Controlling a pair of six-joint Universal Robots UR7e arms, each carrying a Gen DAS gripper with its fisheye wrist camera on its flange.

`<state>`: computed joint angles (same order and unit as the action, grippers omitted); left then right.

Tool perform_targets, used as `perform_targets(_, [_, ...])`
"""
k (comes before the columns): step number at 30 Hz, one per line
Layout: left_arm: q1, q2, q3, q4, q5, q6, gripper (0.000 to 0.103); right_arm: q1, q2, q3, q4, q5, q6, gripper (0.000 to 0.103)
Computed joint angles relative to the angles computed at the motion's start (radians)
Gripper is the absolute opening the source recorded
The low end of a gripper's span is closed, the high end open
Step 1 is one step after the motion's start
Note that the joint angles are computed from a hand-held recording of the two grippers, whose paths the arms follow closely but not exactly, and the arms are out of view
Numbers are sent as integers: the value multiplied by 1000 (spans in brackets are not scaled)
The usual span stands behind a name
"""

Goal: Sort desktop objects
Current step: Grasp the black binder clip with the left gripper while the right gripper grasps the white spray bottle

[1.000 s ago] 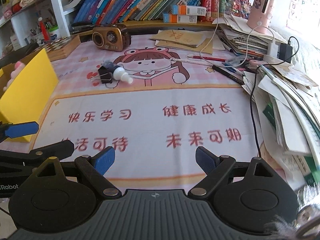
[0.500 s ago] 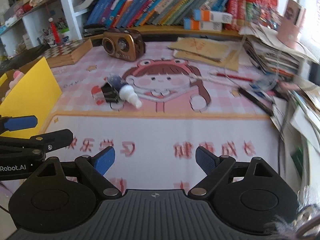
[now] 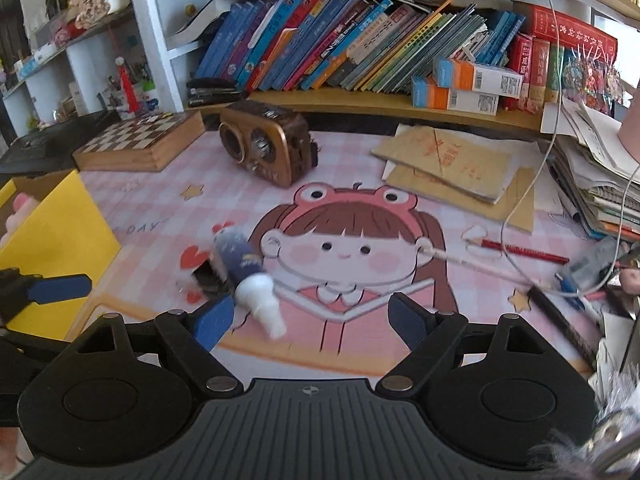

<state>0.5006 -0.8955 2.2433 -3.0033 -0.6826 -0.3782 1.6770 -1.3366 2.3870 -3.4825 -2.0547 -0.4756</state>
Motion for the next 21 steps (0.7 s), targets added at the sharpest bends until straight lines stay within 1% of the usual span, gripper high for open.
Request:
perform_targets(2, [18,42,-24,-60,-1,47,88,-6,4,-13,6,1,2,85])
perform_targets(4, [33,78,-48,-100,-11,101,84,-12,6,-21,14,2,4,85])
perform_targets(6, [46,98,-76,-81,-26,139,82,-14,6,-28,22,0,2,85])
perform_targets(7, [51,106,-91,-61,-30,155,80,-15,6,-30,25,-1,1,85])
perform_targets(8, [58,114,-104,-51,-38,174,74,-15,6,-31,29,-2,0,85])
perform_targets(10, [70,124,-123,-33,-51,190,66,-16,7,-36,39,-4,-1,85])
perform_targets(11, [77,129,-131,-25,-57,195,63,-17,7,-38,43,-4,-1,85])
perform_targets(13, [89,135,-144,-11,-68,208,60,-19,8,-40,48,-3,0,85])
perform_targets(15, [98,141,-155,8,-70,217,53,-19,10,-43,53,-3,0,85])
perform_targets(17, [107,142,-159,12,-79,223,42,-20,12,-46,56,0,-3,84])
perform_targets(18, [113,141,-159,7,-89,229,39,-21,14,-48,60,3,-5,84])
perform_targets(19, [119,138,-159,3,-102,233,29,-22,16,-50,67,7,-6,84])
perform_targets(20, [122,136,-160,1,-110,235,25,-23,18,-53,75,12,-10,84])
perform_targets(21, [122,133,-157,-4,-109,237,24,-23,19,-55,79,17,-16,85])
